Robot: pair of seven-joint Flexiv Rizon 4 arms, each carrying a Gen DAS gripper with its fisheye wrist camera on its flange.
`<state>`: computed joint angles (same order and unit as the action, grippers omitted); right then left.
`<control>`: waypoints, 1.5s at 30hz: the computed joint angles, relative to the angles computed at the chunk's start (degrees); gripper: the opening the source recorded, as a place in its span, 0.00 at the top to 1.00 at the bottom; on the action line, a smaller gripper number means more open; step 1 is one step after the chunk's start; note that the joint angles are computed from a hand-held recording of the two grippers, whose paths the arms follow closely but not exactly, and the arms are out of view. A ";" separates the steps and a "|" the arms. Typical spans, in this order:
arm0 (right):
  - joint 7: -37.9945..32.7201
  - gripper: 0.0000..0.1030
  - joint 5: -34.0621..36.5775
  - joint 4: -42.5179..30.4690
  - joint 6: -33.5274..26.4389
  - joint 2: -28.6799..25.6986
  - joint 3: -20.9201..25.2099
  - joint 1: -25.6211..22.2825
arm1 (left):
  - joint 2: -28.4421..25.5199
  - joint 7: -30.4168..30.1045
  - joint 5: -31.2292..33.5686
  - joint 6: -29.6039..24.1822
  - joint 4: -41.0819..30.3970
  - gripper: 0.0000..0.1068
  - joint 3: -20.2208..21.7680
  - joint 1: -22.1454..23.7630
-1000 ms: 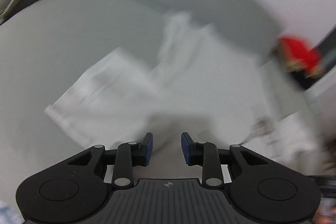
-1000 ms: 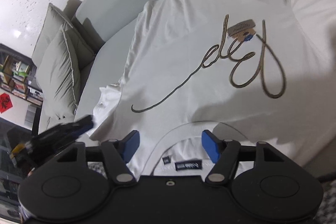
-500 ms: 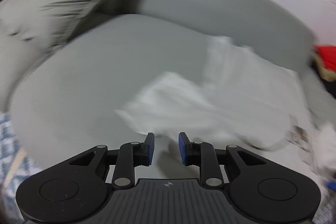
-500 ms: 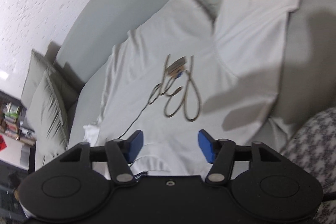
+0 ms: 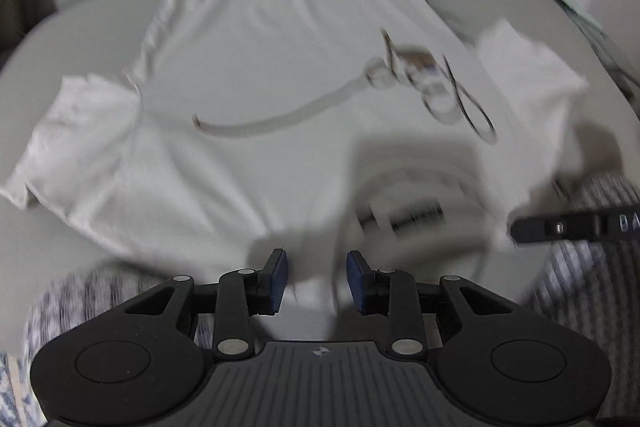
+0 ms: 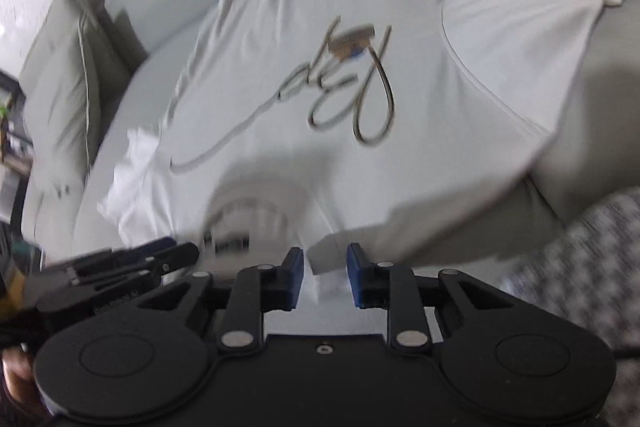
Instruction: Fold clothes
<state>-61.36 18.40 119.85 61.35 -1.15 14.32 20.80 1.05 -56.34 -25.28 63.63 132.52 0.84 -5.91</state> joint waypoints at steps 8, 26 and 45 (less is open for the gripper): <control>-4.84 0.75 13.25 -1.53 3.28 5.52 -1.07 -0.52 | 4.67 -2.09 1.01 4.23 -2.12 0.71 1.94 1.48; 2.00 0.35 -4.56 -28.46 15.03 -21.93 -5.94 -7.58 | -28.06 -11.67 2.24 10.32 -37.17 0.62 -1.55 9.48; 4.25 0.61 -18.82 -70.61 8.17 -60.85 -4.63 -12.38 | -64.79 -20.45 5.41 -7.42 -88.31 0.63 -4.51 12.39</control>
<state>-57.11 -0.42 49.24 69.52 -62.00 9.69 8.41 -63.74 -76.78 -19.87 56.21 44.22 -3.67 6.49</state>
